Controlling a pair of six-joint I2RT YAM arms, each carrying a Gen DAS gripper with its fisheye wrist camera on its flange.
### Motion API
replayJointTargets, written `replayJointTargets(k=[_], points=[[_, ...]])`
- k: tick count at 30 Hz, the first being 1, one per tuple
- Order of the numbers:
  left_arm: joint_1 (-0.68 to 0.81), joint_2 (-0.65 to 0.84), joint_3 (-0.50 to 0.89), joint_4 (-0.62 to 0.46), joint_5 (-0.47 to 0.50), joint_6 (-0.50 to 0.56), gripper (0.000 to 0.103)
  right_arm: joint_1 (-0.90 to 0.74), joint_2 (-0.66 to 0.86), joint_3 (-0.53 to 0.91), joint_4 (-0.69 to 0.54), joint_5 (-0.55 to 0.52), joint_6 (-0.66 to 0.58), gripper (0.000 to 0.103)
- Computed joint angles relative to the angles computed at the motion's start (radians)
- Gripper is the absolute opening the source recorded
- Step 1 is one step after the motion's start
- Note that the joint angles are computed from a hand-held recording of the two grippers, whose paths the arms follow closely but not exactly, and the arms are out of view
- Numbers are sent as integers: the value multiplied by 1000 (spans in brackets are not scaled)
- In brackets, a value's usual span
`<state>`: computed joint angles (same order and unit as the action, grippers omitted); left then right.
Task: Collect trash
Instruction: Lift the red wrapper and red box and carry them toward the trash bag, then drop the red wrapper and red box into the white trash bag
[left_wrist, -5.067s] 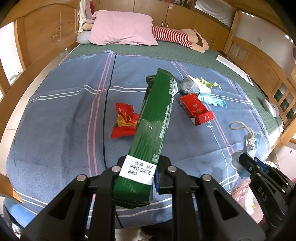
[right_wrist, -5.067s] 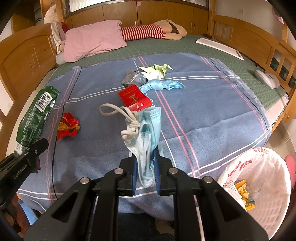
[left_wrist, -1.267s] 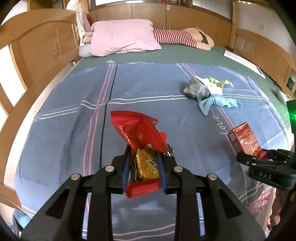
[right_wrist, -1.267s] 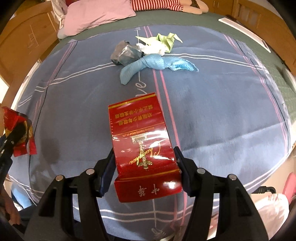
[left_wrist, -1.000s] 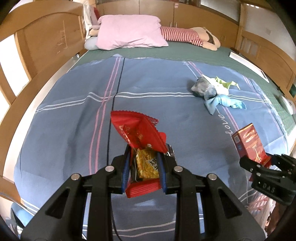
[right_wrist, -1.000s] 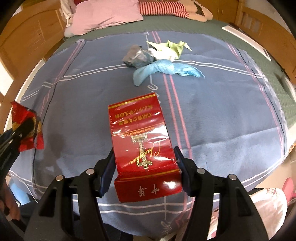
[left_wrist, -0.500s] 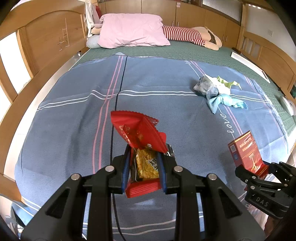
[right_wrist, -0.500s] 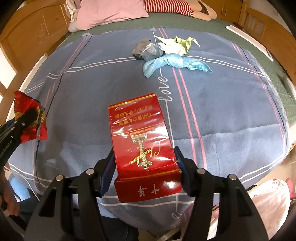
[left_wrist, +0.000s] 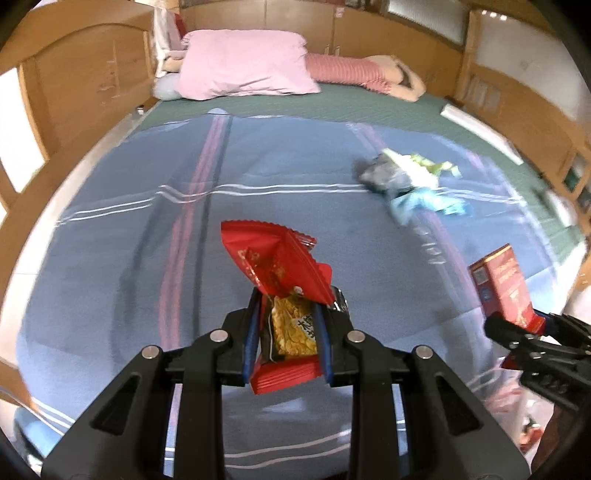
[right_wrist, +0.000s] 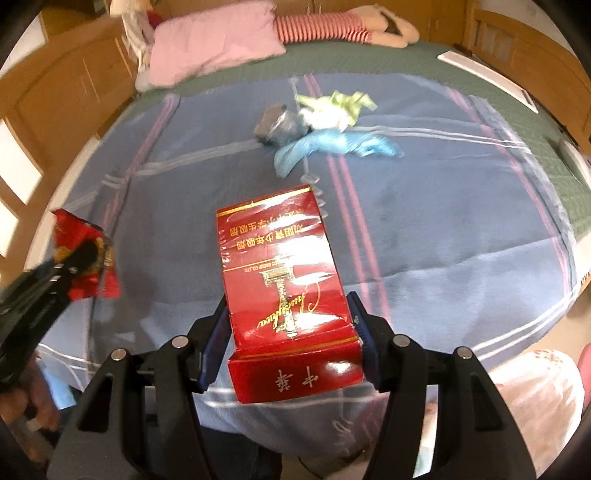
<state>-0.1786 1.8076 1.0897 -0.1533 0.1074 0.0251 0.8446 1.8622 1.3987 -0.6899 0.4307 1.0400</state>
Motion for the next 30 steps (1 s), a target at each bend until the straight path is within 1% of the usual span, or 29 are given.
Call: replayJointTargets(k=[1, 3, 4, 5, 6, 7, 9, 10, 12, 13, 14, 15, 17, 18, 20, 22, 24, 25, 27, 28, 30], points=[[0, -10, -4, 5, 35, -2, 27, 11, -45, -31, -4, 25, 7, 60], [-5, -42, -23, 20, 107, 0, 27, 42, -148, -88, -70, 89, 24, 60], [-9, -52, -26, 18, 135, 3, 27, 65, -203, -108, -155, 114, 50, 60], [-14, -63, -29, 13, 165, 11, 27, 79, -232, -120, -213, 120, 73, 60], [-24, -81, -39, 11, 200, 23, 27, 94, -260, -133, -271, 121, 103, 60], [-32, -90, -45, 16, 213, 28, 27, 117, -306, -166, -353, 107, 159, 60], [-51, -109, -63, 27, 232, 39, 27, 142, -366, -231, -413, 56, 237, 60], [-64, -113, -67, 26, 246, 42, 27, 155, -408, -285, -419, 5, 281, 61], [-89, -118, -65, 7, 265, 63, 27, 167, -498, -420, -346, -128, 309, 62], [-99, -116, -59, -1, 269, 74, 27, 170, -545, -503, -274, -215, 302, 66], [-106, -117, -53, -14, 281, 83, 27, 178, -563, -536, -254, -231, 314, 70], [-106, -125, -46, -35, 326, 88, 27, 197, -573, -553, -256, -221, 346, 71], [-99, -145, -47, -56, 416, 82, 27, 236, -625, -575, -288, -136, 436, 77], [-100, -157, -48, -69, 463, 77, 27, 247, -669, -589, -305, -94, 486, 78], [-121, -176, -53, -92, 528, 70, 27, 281, -778, -613, -364, 20, 649, 79], [-175, -178, -61, -123, 564, 33, 27, 308, -850, -602, -469, 116, 782, 80], [-267, -156, -73, -143, 607, 12, 27, 342, -859, -556, -636, 194, 930, 80], [-309, -147, -79, -148, 608, 17, 27, 344, -865, -538, -696, 216, 970, 80], [-418, -140, -102, -144, 572, 25, 27, 340, -889, -531, -762, 235, 1013, 80], [-483, -134, -117, -135, 549, 32, 27, 344, -904, -535, -786, 238, 1042, 80], [-558, -121, -130, -128, 505, 36, 28, 335, -935, -556, -784, 227, 1053, 80]])
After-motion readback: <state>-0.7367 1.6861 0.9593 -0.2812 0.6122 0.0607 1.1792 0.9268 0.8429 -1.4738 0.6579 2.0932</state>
